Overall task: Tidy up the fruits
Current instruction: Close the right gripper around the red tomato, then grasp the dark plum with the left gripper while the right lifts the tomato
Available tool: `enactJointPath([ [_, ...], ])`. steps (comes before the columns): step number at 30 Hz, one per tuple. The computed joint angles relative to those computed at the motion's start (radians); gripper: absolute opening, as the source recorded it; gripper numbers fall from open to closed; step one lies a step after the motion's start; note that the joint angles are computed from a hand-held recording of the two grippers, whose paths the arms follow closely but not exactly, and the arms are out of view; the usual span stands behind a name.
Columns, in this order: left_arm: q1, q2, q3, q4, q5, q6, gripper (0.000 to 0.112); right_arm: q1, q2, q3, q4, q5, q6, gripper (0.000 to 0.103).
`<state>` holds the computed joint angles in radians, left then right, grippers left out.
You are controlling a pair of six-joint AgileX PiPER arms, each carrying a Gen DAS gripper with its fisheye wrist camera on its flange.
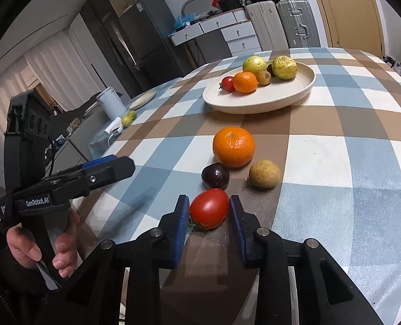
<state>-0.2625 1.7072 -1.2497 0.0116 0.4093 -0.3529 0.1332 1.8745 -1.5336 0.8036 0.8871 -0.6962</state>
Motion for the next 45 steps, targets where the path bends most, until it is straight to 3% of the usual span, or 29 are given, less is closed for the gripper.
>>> enactJointPath([
  [9, -0.022, 0.049, -0.073, -0.034, 0.055, 0.047, 0.102, -0.046, -0.007, 0.018, 0.101, 0.034, -0.069, 0.030],
  [13, -0.037, 0.121, -0.169, -0.112, 0.130, 0.126, 0.102, -0.077, -0.026, 0.036, 0.127, 0.026, -0.088, 0.030],
  [17, -0.080, 0.186, -0.258, -0.060, 0.165, 0.103, 0.102, -0.117, -0.034, 0.026, 0.133, 0.033, -0.092, 0.030],
  [24, -0.100, 0.314, -0.446, -0.172, 0.275, 0.220, 0.098, -0.181, -0.037, 0.011, 0.139, 0.037, -0.092, 0.030],
  [28, -0.101, 0.355, -0.514, -0.182, 0.324, 0.225, 0.080, -0.201, -0.043, 0.001, 0.135, 0.037, -0.094, 0.030],
  [31, -0.087, 0.370, -0.541, -0.240, 0.350, 0.269, 0.058, -0.213, -0.038, -0.021, 0.136, 0.057, -0.073, 0.030],
  [33, -0.075, 0.377, -0.556, -0.291, 0.373, 0.312, 0.033, -0.216, -0.042, -0.028, 0.145, 0.061, -0.081, 0.030],
  [35, -0.074, 0.377, -0.553, -0.283, 0.370, 0.310, 0.023, -0.215, -0.050, -0.028, 0.154, 0.063, -0.094, 0.030],
  [45, -0.041, 0.342, -0.473, -0.401, 0.330, 0.418, 0.021, -0.216, -0.064, 0.042, 0.139, 0.037, -0.096, 0.030],
])
